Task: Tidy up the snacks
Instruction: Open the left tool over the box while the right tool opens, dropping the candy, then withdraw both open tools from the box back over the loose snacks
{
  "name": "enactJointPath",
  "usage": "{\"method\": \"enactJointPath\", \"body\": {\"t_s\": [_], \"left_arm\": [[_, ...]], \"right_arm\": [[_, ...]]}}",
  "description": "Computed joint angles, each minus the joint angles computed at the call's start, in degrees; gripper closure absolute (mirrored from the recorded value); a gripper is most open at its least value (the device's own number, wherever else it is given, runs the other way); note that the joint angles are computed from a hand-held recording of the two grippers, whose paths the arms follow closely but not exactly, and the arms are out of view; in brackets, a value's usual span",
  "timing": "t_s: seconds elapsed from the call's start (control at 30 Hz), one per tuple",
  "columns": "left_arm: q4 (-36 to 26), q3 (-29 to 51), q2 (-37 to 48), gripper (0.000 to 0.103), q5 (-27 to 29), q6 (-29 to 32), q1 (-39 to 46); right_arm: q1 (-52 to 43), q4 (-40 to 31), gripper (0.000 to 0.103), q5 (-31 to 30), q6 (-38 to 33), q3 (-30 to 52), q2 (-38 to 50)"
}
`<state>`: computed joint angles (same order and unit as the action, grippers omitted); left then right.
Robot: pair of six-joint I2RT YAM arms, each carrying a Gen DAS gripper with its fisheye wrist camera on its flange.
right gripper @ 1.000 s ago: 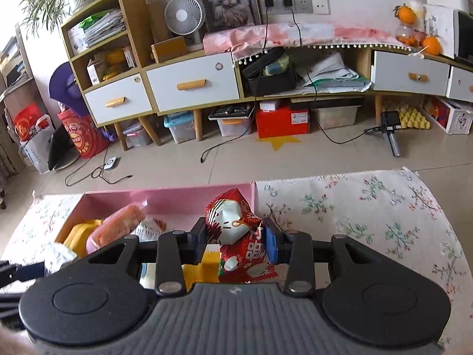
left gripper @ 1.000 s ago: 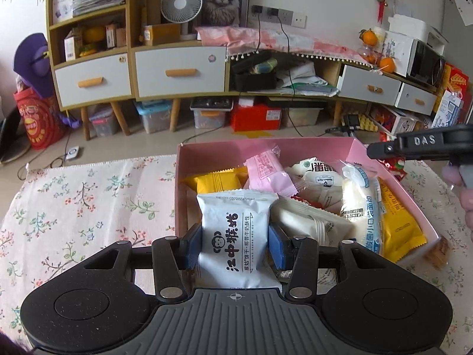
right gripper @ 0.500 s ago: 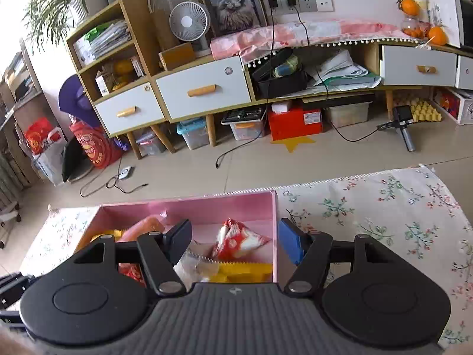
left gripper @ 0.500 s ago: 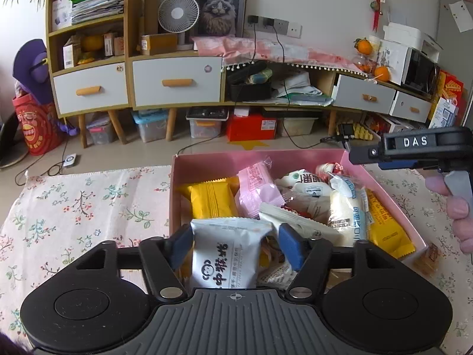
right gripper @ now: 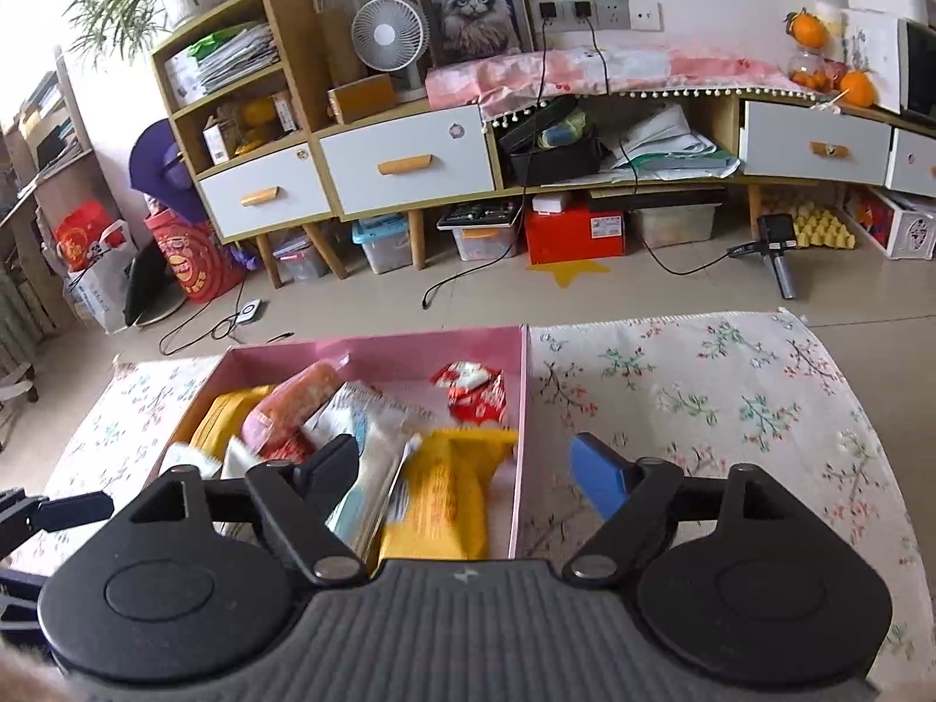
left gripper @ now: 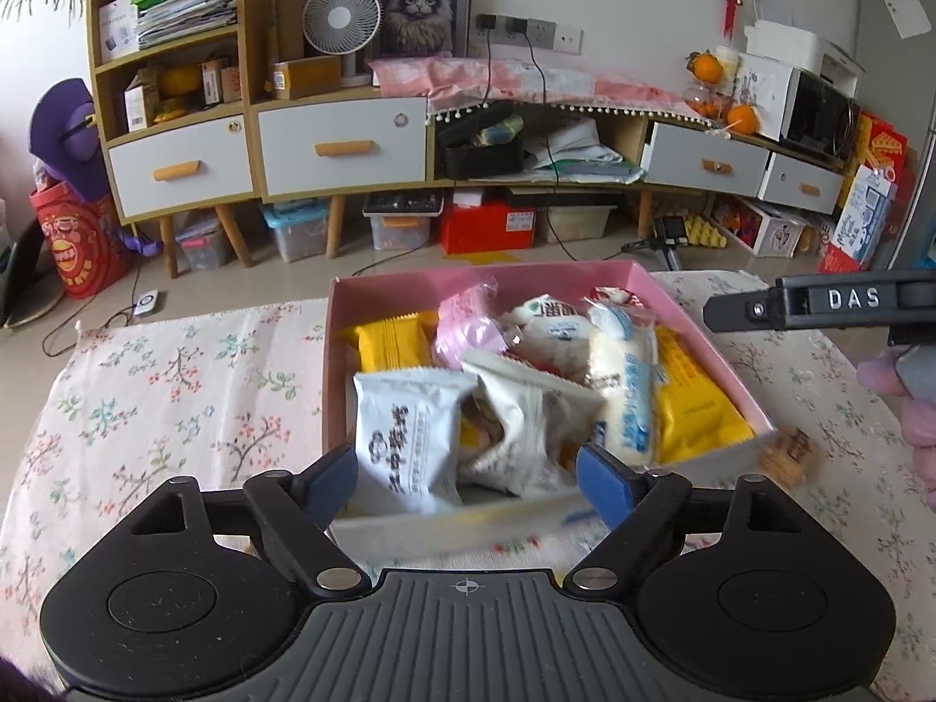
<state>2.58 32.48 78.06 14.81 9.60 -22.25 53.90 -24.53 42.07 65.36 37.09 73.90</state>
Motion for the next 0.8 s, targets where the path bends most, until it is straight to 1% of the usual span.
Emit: {"method": "enactJointPath", "body": {"t_s": [0.13,0.23,0.37,0.5,0.57,0.67,0.73,0.8], "left_arm": [[-3.49,-1.92,-4.45,0.014,0.95,-0.91,1.0],[-6.39,-3.14,-7.36,0.013,1.41,-1.27,1.73],[-9.69,-4.56,-10.72,0.01,0.2,-1.73,2.83],[-12.56,-5.99,-13.73,0.006,0.98,-0.69,5.06],[-12.41,-7.35,-15.05,0.005,1.45,0.03,6.27],[-9.52,-10.87,-16.11,0.003,2.83,1.08,9.01],[-9.7,-11.51,-15.66,0.003,1.44,3.16,9.92],[-7.62,-12.82,-15.46,0.003,0.37,4.13,11.0]], "right_arm": [[3.63,-4.68,0.019,1.07,5.11,0.61,-0.66],[6.42,-7.79,0.016,1.98,9.35,0.99,-0.86],[10.35,-11.62,0.011,3.13,15.79,1.7,0.09],[13.23,-14.49,0.009,2.76,19.1,2.92,2.18],[14.78,-16.03,0.008,3.14,21.16,3.35,3.2],[16.54,-16.82,0.006,3.5,24.29,2.89,3.91],[18.02,-16.18,0.005,3.32,26.25,1.48,3.88],[18.68,-15.76,0.005,2.93,26.4,0.44,4.1]]}}
